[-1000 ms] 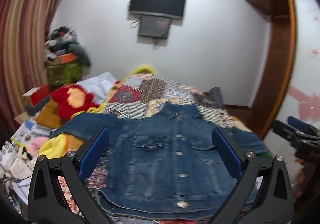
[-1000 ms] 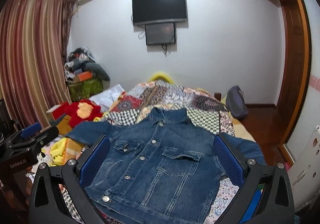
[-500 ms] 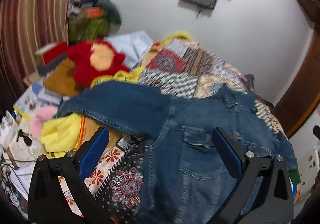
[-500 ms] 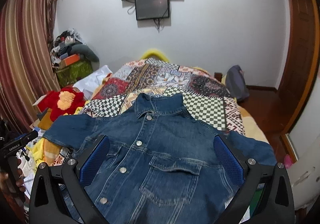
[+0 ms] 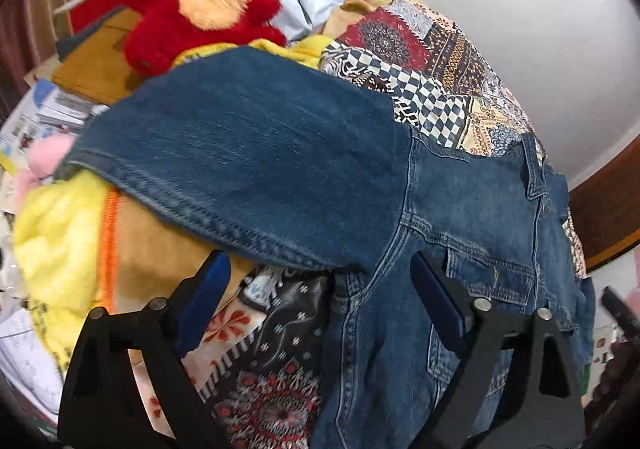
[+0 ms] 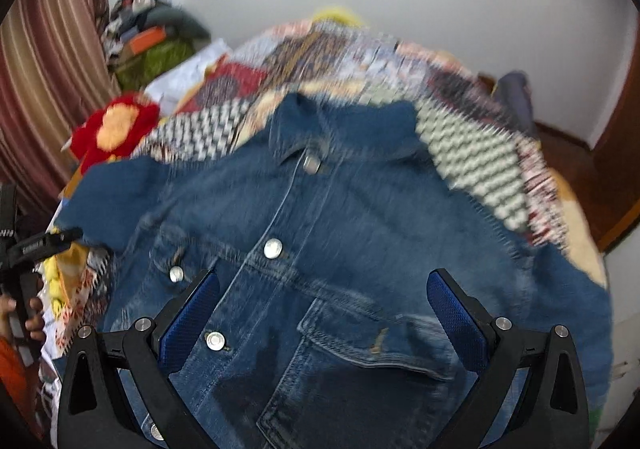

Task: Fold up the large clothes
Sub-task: 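Lower both tools toward the denim jacket's sleeves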

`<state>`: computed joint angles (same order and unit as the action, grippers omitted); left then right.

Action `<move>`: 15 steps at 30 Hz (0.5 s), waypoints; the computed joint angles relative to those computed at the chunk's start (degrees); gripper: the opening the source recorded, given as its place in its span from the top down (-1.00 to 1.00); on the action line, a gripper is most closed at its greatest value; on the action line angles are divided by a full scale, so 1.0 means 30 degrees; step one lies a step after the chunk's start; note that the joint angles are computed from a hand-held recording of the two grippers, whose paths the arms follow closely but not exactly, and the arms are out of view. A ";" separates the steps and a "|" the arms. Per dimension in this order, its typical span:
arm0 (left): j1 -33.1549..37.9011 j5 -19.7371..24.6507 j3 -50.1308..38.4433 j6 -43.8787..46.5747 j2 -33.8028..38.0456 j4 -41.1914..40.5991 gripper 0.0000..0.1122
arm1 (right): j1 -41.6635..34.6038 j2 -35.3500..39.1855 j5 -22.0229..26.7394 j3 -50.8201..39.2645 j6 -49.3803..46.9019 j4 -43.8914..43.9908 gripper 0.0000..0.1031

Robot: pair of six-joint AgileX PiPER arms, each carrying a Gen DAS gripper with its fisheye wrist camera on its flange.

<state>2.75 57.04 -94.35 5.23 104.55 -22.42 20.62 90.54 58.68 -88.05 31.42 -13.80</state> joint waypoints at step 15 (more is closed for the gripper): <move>-0.0332 -0.0210 -0.3080 -0.1646 0.2460 0.1971 0.75 | 0.0836 0.1464 0.0248 -0.0244 -0.1253 0.0492 -1.00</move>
<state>1.75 56.41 -103.59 0.29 111.93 -16.51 23.13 94.94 59.43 -88.79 27.66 -12.33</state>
